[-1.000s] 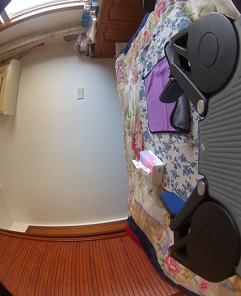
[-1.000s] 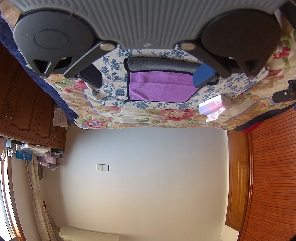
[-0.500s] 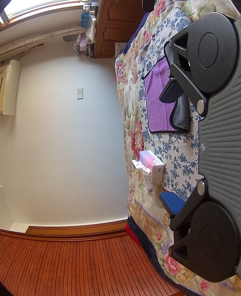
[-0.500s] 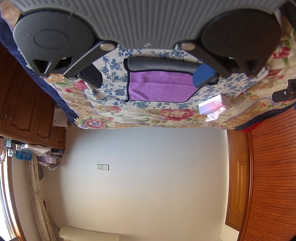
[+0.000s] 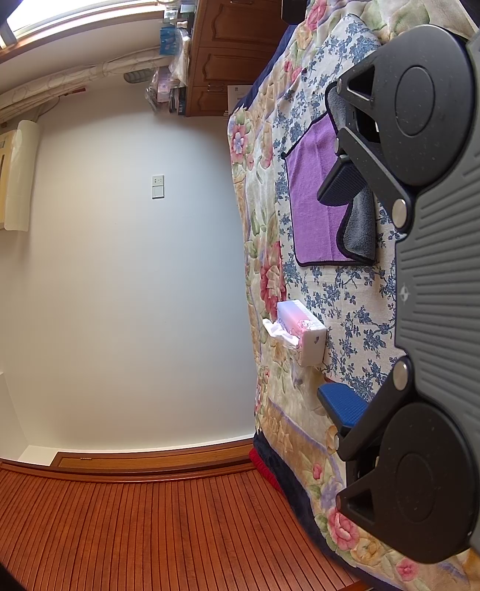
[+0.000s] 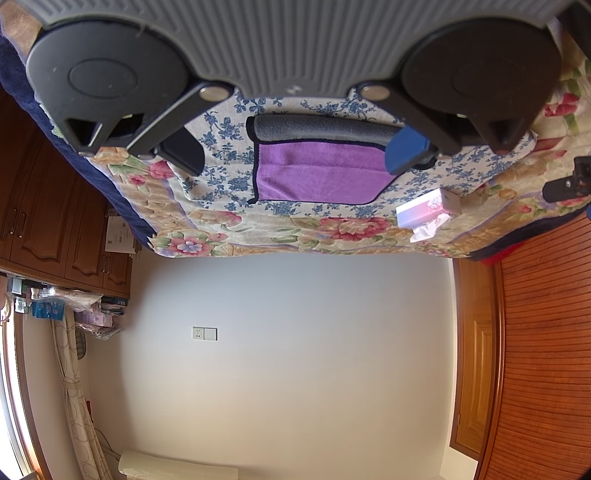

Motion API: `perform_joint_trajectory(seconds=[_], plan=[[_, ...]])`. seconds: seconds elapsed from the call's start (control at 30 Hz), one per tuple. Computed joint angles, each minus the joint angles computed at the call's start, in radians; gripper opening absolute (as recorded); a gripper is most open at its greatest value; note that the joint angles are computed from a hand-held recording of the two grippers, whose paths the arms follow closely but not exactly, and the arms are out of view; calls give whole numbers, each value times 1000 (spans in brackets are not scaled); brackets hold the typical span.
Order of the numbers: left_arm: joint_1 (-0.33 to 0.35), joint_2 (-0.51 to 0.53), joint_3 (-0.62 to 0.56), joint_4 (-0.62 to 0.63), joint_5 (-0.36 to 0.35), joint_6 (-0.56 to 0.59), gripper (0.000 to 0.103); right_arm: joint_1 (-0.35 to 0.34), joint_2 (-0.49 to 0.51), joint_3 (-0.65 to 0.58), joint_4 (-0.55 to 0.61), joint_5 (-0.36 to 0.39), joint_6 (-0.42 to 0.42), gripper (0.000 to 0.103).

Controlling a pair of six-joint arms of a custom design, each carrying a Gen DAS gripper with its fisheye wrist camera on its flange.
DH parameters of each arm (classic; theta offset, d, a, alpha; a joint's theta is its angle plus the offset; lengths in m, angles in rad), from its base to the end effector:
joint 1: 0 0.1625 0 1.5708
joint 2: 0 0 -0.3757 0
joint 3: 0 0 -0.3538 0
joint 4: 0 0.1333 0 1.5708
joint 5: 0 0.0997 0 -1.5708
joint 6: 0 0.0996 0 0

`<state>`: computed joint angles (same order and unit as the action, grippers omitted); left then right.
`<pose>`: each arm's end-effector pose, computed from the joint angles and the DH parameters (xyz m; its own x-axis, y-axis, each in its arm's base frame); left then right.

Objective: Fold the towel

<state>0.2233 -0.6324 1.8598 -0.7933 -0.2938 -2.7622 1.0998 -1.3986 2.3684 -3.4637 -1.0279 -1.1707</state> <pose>-0.2946 -0.3014 -0.0269 -0.5751 -0.4064 -0.7100 0.6709 0.2623 -0.6936 -0.0135 -0.4337 0.2689 -0.6222 -0.4869 0.6131 -0.7683 0.2291 -0.5977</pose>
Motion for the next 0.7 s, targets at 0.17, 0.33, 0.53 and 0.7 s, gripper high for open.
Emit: perform_joint_trajectory(seconds=[0.17,0.33,0.53,0.7], plan=[[0,0,0,0,0,0,103,1,0,0,0,0,1,103],[0,0,0,-1,0,2,103,1,1,0,-1,-1,1,103],[0,-1,0,-2,0,3,103,1,0,1,-1,-1,1,103],[0,-8,7,-13,0,20,103,1,-1,3,-2,0,-1,103]])
